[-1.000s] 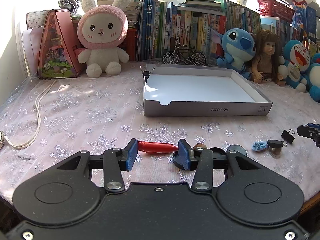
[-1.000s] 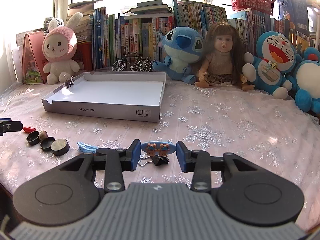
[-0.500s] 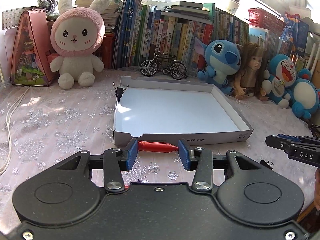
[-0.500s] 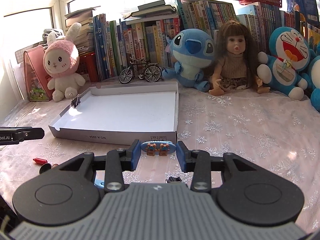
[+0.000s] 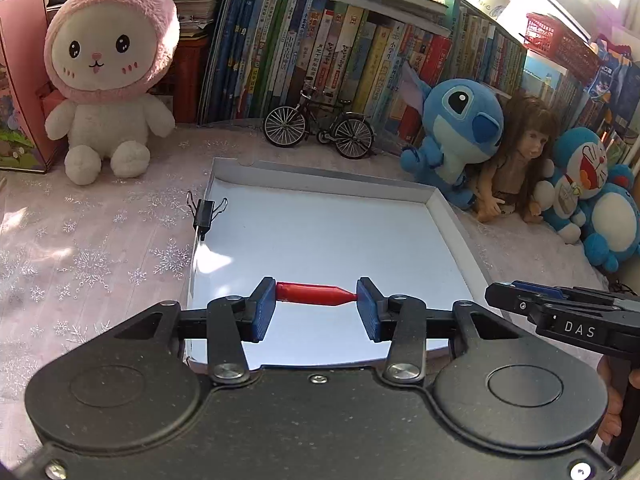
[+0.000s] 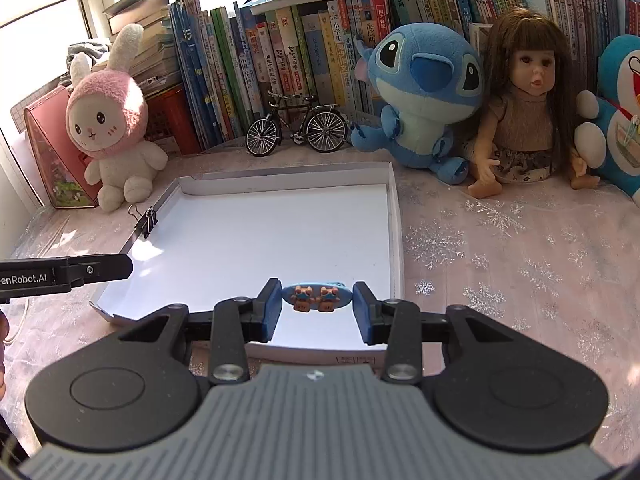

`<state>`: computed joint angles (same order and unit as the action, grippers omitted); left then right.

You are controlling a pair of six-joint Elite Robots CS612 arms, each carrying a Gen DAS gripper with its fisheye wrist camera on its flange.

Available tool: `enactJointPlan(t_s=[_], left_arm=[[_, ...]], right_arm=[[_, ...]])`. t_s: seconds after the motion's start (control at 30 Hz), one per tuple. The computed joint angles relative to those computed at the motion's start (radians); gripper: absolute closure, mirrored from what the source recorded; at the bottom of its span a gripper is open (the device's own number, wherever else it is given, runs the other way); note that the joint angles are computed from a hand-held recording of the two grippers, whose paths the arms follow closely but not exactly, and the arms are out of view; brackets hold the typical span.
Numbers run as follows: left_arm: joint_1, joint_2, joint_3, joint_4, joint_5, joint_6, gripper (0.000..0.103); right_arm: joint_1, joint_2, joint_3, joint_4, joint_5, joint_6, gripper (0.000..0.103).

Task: Organize rigid objects
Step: 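Carry red crayon in left tool while right tool carries blue toy into white box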

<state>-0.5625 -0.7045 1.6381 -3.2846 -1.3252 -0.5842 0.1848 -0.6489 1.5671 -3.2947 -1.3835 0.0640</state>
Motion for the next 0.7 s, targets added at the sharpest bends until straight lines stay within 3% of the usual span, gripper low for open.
enactJointPlan(t_s=[0.13,0.33,0.47,0.7], left_arm=[[0.033,0.027,-0.111,0.143,-0.053,0.021,0.061],[0.066,0.100,-0.265,0.296,-0.108,-0.035,0.061],[0.066,0.143,-0.336,0.372,-0.077,-0.046,0.061],[0.057,0.187,-0.399,0.386,-0.006,-0.013,0.061]], right_arm=[[0.007,0.017,-0.090,0.114,-0.009,0.023,0.059],[0.030,0.076,-0.242,0.275,-0.081,0.034,0.059],[0.037,0.123,-0.307,0.311,-0.103,0.042,0.059],[0.043,0.182,-0.378,0.300,-0.116,0.090,0.059]])
